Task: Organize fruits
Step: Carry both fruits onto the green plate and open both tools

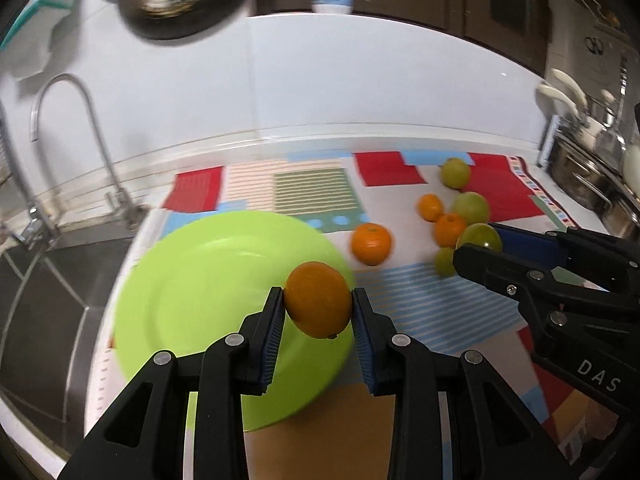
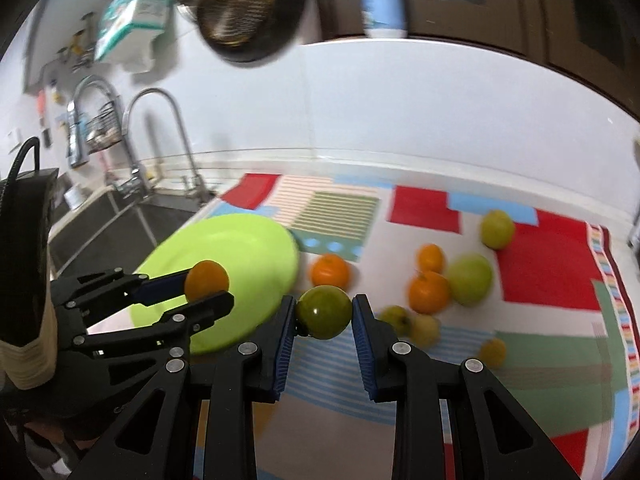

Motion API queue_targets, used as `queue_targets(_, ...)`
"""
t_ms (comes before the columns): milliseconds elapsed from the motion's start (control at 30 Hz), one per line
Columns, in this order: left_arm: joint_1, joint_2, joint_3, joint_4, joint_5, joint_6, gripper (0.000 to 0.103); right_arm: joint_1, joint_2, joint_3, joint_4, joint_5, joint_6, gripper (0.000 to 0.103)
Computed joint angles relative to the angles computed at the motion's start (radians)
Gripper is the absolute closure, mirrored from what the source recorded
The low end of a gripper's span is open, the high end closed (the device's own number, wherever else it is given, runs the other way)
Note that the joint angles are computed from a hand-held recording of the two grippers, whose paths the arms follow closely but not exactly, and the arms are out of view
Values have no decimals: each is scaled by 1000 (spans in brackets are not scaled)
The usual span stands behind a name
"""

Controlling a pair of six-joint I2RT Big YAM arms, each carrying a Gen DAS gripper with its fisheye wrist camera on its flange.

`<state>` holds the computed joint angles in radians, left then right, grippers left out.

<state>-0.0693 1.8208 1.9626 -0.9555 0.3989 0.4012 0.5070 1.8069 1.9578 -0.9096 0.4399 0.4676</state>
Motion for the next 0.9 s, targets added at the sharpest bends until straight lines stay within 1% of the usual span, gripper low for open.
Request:
queue_targets(167,27,7,6,16,-39,-13,70,8,67,90,20,-57,-76,73)
queue_targets(367,52,41,34,7,-90,-26,70,7,147,193,6,-121,-140,73)
queue_targets(500,61,59,45,3,-114,-39,70,4,201,257,-17,-170,-160,73)
queue_targets(633,66,74,56,-3,-128,-44,70,0,238,295,-31,-206,-168,73)
queue_targets(667,66,76,59,-6,-127,-44,69,-2,245,302,-37,-212,-167,73)
queue_targets(733,67,75,60,-7,-126,-45,61,-4,244,297,-32,-217,-157,73)
queue_targets(833,65,61,44,20,-135,-42,58,-4,230,276,-21,-200,-148,71)
queue_targets(900,64,52,36,27,-132,-42,58,-2,216,260,-16,-180,-146,67)
